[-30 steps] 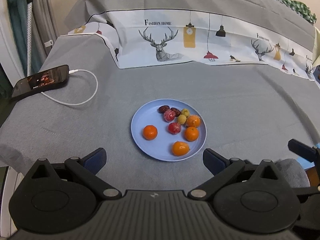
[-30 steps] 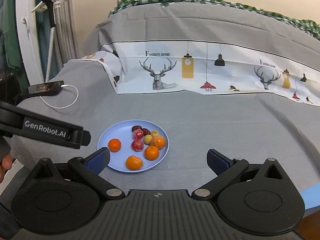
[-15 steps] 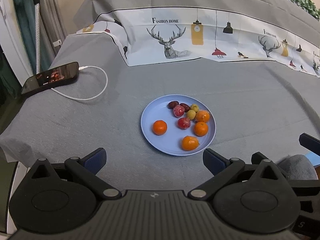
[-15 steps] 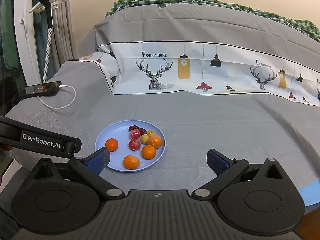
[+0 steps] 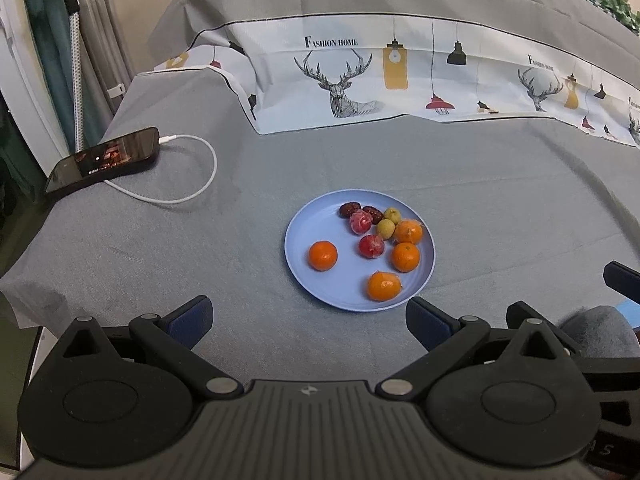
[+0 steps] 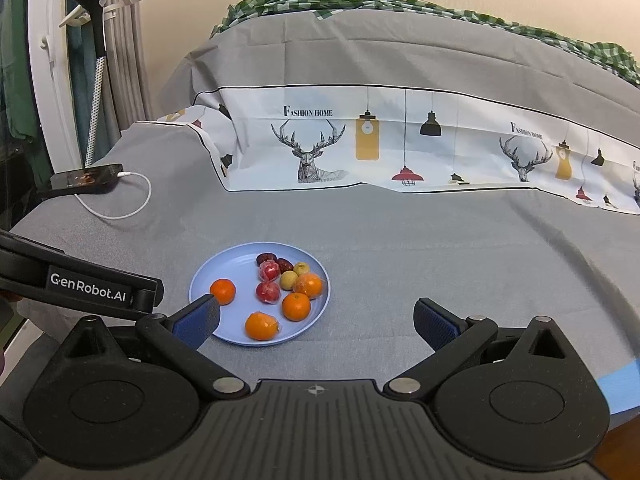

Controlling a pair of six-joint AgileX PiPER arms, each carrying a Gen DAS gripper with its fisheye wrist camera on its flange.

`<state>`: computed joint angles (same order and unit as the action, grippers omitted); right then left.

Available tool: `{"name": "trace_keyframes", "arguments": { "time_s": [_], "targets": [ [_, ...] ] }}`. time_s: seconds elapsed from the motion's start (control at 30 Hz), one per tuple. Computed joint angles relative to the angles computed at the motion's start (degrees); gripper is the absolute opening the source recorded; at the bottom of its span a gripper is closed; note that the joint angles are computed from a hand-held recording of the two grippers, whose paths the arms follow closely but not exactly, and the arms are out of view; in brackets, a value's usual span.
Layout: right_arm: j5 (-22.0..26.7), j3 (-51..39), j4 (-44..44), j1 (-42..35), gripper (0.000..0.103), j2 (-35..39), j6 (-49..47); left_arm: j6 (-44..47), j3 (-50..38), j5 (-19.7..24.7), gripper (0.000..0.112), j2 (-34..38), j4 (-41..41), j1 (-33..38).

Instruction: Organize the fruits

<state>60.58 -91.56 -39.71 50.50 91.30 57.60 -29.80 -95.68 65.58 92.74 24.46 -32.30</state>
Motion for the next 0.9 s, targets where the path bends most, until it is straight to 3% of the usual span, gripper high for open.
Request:
{"name": "trace_keyframes", "arguments": {
  "time_s": [0.9],
  "targets": [
    [0.58,-1.46,0.16,0.34,0.102,1.58,-0.61,0.56,0.87,-0.45,0.103,0.09,-0.45,1.23]
  ]
}}
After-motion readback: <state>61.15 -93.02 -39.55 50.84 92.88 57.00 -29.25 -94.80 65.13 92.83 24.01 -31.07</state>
